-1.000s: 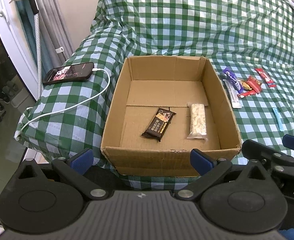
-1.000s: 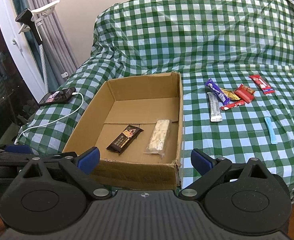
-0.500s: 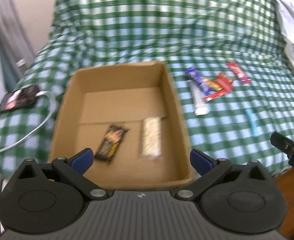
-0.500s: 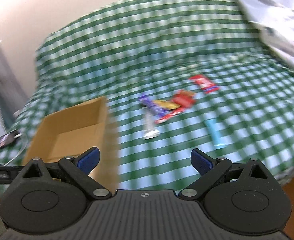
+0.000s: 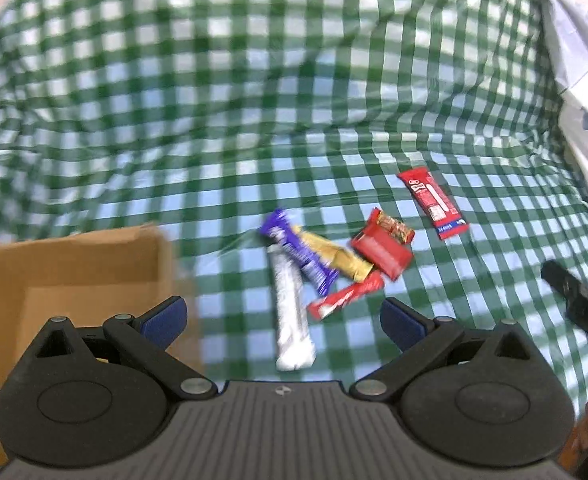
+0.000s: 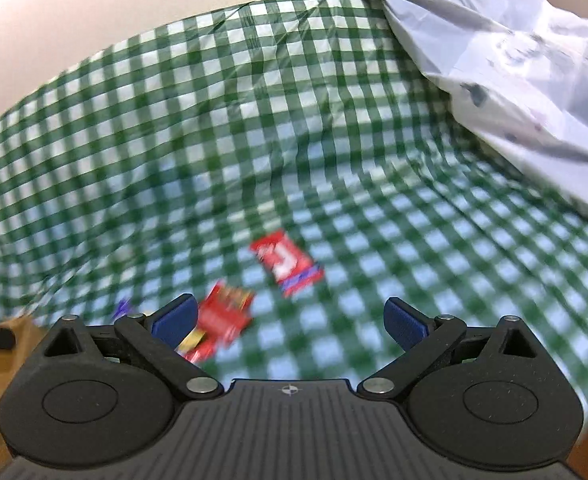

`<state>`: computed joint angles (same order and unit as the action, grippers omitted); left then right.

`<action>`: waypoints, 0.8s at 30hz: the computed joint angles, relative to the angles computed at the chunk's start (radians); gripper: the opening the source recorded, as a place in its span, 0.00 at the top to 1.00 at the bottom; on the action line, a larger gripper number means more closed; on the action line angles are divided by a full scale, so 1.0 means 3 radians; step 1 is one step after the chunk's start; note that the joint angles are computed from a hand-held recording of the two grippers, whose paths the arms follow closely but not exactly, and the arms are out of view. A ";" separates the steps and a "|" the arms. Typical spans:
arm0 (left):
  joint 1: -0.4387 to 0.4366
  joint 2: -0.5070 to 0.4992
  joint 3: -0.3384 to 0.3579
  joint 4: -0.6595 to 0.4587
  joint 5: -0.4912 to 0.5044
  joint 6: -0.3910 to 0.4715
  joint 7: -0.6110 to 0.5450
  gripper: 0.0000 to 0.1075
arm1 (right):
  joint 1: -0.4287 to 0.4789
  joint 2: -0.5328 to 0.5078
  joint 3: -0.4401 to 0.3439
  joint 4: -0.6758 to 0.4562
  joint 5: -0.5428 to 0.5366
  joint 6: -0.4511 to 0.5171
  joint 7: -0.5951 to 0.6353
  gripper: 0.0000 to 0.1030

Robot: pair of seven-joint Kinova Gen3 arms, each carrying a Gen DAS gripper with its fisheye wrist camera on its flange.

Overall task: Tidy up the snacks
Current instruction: 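Grasp the red wafer bar with the right tool while the left grasps the purple chocolate bar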

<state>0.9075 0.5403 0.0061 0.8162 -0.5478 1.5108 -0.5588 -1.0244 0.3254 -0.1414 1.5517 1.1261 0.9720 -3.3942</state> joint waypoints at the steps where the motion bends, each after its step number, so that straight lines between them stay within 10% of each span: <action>1: -0.0070 0.0145 -0.0030 -0.0121 0.0047 -0.0003 -0.0058 0.04 | 0.0154 0.0104 0.0002 -0.0067 0.0020 -0.0136 0.0101 0.04; 8: -0.0496 0.0963 -0.0176 -0.0811 0.0313 0.0060 -0.0269 0.04 | 0.1217 0.1030 -0.0498 -0.0854 0.0119 -0.0900 0.1050 0.04; 19: -0.0727 0.1233 -0.0313 -0.0888 0.0596 -0.0124 -0.0364 0.06 | 0.1516 0.2132 -0.1092 -0.2318 -0.0073 -0.0339 0.2324 0.00; 20: -0.0694 0.1182 -0.0342 -0.0789 0.0574 -0.0222 -0.0276 0.12 | 0.1484 0.2118 -0.1011 -0.2279 -0.0086 -0.0392 0.2291 0.01; 22: -0.0689 0.1077 -0.0323 -0.0641 0.0568 -0.0356 -0.0250 0.72 | 0.1451 0.2037 -0.0871 -0.2108 -0.0100 -0.0553 0.2225 0.15; 23: -0.0742 0.1038 -0.0251 -0.0631 0.0634 -0.0376 -0.0301 0.78 | 0.1411 0.1962 -0.0752 -0.1972 -0.0095 -0.0669 0.2160 0.41; 24: -0.0766 0.1000 -0.0223 -0.0602 0.0684 -0.0410 -0.0298 0.86 | 0.1356 0.1891 -0.0648 -0.1874 -0.0144 -0.0731 0.2148 0.47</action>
<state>0.6776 0.8403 -0.0607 0.6355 -0.3426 1.3878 -0.6481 -0.6175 0.8928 -0.3358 0.9896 1.0828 0.7527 -2.7498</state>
